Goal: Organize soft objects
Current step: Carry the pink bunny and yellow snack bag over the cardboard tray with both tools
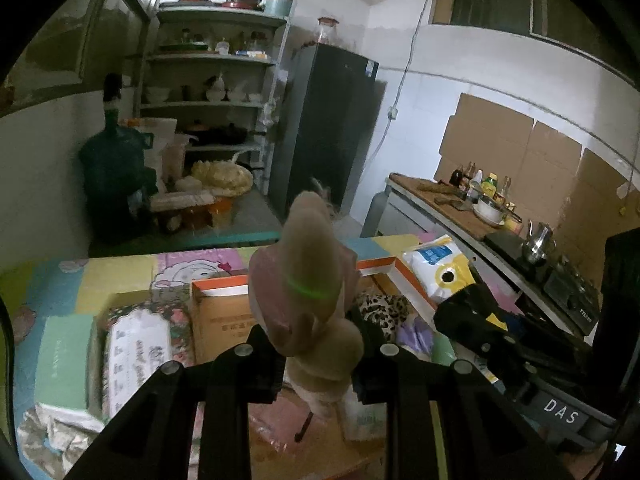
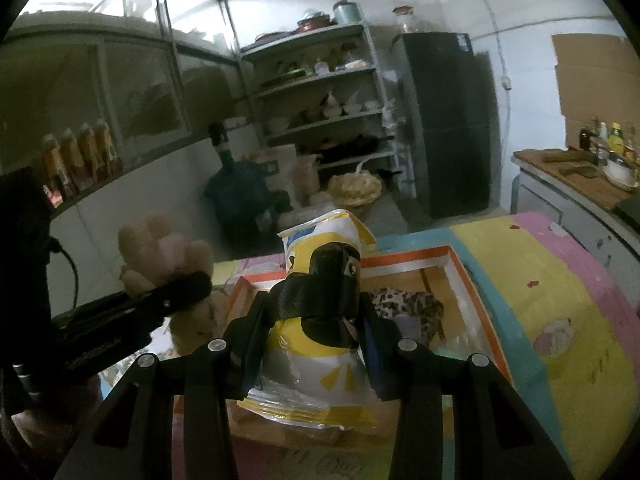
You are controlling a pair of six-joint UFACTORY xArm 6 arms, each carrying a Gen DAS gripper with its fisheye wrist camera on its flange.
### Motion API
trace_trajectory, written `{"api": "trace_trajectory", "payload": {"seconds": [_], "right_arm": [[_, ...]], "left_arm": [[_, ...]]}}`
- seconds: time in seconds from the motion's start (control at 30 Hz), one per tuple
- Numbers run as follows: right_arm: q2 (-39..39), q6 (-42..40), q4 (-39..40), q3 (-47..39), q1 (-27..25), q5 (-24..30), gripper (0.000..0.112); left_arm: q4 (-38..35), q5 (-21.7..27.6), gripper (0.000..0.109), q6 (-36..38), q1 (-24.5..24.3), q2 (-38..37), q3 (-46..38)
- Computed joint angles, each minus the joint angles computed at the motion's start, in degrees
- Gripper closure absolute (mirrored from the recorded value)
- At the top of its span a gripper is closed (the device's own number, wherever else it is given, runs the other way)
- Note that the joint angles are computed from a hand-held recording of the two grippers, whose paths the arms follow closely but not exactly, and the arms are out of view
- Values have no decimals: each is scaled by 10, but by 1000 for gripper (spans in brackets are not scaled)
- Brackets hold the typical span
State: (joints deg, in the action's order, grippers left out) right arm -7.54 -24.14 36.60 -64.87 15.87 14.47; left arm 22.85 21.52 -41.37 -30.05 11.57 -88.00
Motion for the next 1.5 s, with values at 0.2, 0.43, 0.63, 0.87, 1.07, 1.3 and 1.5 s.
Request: {"api": "trace_trajectory", "payload": {"seconds": [0.2, 0.43, 0.63, 0.87, 1.07, 1.3, 1.5], "right_arm": [[63, -8, -24, -83, -22, 73, 69], [156, 3, -46, -203, -49, 181, 69], [214, 4, -56, -282, -56, 254, 69], [263, 14, -70, -342, -59, 299, 69], [294, 24, -82, -382, -61, 330, 69], [330, 42, -109, -425, -55, 354, 69], [352, 50, -122, -448, -55, 366, 69]], "left_arm": [[-93, 66, 82, 78, 4, 66, -95], [-170, 149, 82, 134, 18, 130, -191], [-240, 197, 82, 171, 29, 164, -233], [-261, 227, 82, 179, 36, 199, -278], [-247, 241, 82, 172, 37, 217, -299], [-226, 258, 82, 160, 35, 237, -327], [-224, 251, 77, 151, 37, 242, -328]]}}
